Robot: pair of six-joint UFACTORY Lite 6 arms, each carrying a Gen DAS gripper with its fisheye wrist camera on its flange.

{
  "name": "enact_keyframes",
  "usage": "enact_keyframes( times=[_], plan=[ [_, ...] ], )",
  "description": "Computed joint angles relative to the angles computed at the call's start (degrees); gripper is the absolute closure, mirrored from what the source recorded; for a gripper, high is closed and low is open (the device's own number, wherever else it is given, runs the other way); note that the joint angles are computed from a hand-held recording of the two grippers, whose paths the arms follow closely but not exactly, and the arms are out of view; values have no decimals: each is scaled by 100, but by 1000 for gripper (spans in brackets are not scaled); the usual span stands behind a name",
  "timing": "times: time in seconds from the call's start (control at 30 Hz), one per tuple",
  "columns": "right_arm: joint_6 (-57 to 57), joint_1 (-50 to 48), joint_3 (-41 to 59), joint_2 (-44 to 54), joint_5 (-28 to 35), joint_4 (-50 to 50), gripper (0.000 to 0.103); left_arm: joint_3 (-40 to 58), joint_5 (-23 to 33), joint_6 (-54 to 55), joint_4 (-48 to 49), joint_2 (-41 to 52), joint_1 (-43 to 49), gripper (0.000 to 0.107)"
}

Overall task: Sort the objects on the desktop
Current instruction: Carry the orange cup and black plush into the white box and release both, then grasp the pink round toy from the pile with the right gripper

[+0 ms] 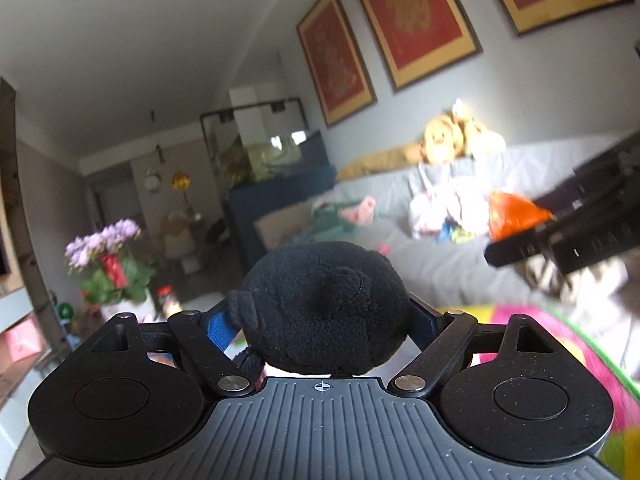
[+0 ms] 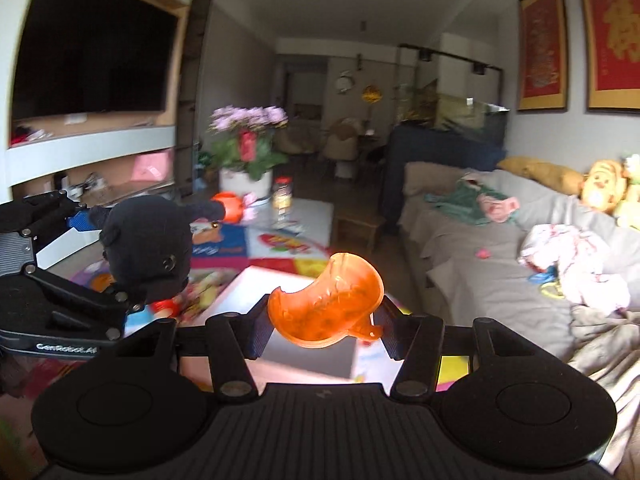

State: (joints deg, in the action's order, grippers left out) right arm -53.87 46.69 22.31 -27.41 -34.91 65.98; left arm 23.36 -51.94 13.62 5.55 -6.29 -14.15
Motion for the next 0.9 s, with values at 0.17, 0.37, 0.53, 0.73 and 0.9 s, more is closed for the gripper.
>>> enact_keyframes(
  times=[0.17, 0.37, 0.53, 0.73, 0.9],
  plan=[
    [1020, -954, 658, 1008, 282, -1331, 49, 1315, 329, -731, 712, 1483, 291, 8],
    [2221, -1549, 1429, 2304, 538, -2840, 49, 830, 419, -1734, 1941, 1783, 1516, 6],
    [3275, -1718, 2650, 3650, 908, -3697, 50, 504, 599, -1939, 2588, 1820, 2551, 4],
    [3435, -1703, 4485, 5086, 1524, -3677, 44, 386, 673, -1826, 2452, 1934, 3091, 4],
    [2478, -1272, 4583, 5124, 1247, -2832, 40, 543, 759, -1461, 1874, 2339, 3405, 4]
  ],
)
